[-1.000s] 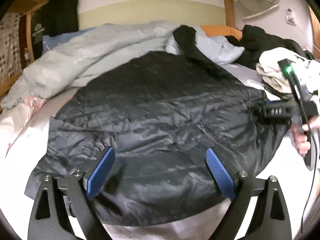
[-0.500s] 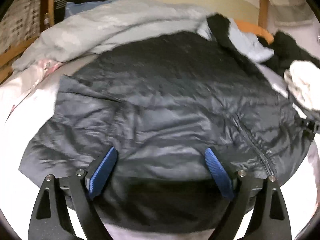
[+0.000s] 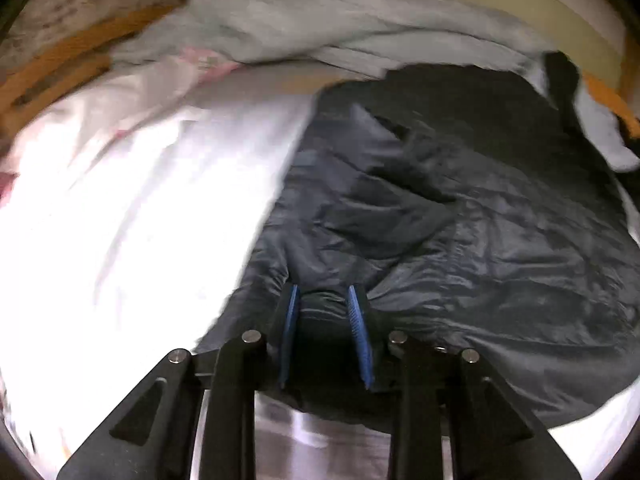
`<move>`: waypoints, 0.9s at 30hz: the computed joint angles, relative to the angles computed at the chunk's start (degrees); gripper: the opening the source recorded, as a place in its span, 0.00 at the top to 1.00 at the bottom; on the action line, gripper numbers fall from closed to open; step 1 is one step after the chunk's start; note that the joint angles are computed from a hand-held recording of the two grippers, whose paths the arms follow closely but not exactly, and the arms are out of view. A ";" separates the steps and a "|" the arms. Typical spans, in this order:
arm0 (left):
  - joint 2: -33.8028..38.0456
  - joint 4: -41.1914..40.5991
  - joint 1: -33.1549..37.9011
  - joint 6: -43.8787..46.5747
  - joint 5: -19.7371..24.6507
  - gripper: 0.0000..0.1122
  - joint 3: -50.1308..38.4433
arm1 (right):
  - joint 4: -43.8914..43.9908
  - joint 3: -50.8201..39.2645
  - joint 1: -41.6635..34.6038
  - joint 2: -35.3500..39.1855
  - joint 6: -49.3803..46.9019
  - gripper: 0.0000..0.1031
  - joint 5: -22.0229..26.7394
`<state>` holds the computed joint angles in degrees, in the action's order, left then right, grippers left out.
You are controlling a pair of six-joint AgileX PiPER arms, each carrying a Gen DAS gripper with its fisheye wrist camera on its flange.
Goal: Fold large clothes
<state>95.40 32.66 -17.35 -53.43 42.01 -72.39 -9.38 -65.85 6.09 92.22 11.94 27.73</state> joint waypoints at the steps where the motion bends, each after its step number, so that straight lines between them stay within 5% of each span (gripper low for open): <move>1: -0.34 2.31 -0.70 -2.82 1.01 0.76 0.61 | -4.39 0.52 0.44 0.16 4.38 0.90 -0.26; 4: -0.03 5.31 -2.38 -6.42 2.89 0.76 0.94 | -14.55 2.31 -0.33 -0.48 13.95 0.90 -0.83; 6: -2.00 5.89 -2.91 -8.07 1.35 0.77 2.82 | -9.89 2.27 -3.28 -0.50 10.55 0.90 -1.25; 9: -10.95 2.24 -2.11 -6.40 -7.45 0.76 9.57 | -4.17 4.31 -6.58 -4.49 5.86 0.90 -3.76; 11: -15.57 6.97 -5.74 -9.51 -8.30 0.73 11.96 | -7.76 6.20 -6.61 -8.61 8.06 0.90 -6.17; 16: -18.36 10.51 -13.61 -8.85 -7.49 0.70 12.66 | 4.73 9.63 -5.96 -16.01 -6.39 0.84 -8.05; 20: -14.66 0.61 -15.72 4.98 -7.28 0.67 10.36 | 4.17 12.70 0.32 -17.85 -7.36 0.75 -7.00; 23: -12.77 -0.35 -17.94 8.51 -5.40 0.61 9.35 | -6.62 15.57 7.49 -18.62 2.88 0.74 -6.44; 27: -9.76 -0.04 -20.13 10.22 -2.21 0.42 8.77 | -23.00 18.06 16.12 -17.21 17.64 0.41 -5.22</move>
<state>85.64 32.62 -37.49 -43.21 39.80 -63.62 -32.38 -47.80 22.22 75.01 29.58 22.52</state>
